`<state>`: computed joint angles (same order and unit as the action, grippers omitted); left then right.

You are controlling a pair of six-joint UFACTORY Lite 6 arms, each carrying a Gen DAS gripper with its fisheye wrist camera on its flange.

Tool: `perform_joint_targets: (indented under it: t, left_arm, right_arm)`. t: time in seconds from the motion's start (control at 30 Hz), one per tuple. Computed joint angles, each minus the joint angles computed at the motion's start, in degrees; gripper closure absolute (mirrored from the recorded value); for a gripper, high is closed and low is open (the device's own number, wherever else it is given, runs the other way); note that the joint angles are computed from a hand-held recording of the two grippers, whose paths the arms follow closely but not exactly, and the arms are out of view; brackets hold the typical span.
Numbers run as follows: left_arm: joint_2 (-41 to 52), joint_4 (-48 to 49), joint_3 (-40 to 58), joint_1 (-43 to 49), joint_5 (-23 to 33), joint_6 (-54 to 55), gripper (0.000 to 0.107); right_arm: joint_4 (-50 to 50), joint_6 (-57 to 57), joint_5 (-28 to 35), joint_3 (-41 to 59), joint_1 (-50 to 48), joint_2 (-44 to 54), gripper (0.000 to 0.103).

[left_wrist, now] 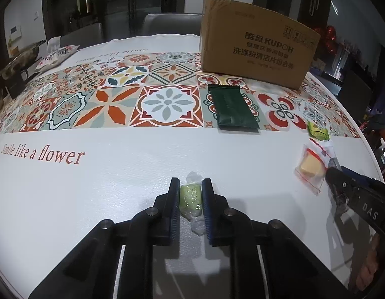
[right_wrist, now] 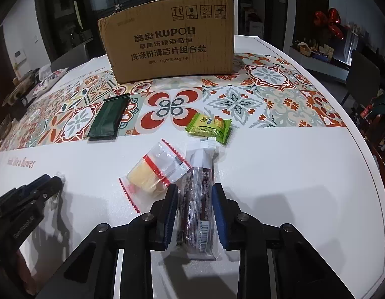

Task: Organize snacks
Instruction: 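Close left tool on green candy while right closes on brown-wrapped bar, then carry the green candy and brown bar up over the box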

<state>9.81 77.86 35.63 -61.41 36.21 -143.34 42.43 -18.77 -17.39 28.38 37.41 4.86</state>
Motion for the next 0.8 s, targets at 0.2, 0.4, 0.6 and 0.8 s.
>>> perform_joint_targets:
  t: [0.2,0.4,0.6,0.8]
  left_arm:
    - [-0.70,-1.21,0.82,-0.55,-1.47,2.04,0.088]
    - [-1.76,-4.15,3.46,-3.34,0.73,5.78,0.088]
    - [-2.14,-6.56,6.67,-4.99,1.81,9.52,0.088]
    - [-2.79,-9.16,10.16,-7.32,5.31,15.01,0.088]
  right_arm:
    - [-7.34,6.22,1.12,0.11,-1.83,-0.06,0.079]
    - [-18.28,16.51,2.57,-2.11,-4.25,-2.82,0.082]
    - [-23.38,20.89,3.43,-5.58,-6.58,-8.10,0.082]
    - [-29.30,25.34,5.36,-8.34,-7.89,-15.18,0.082]
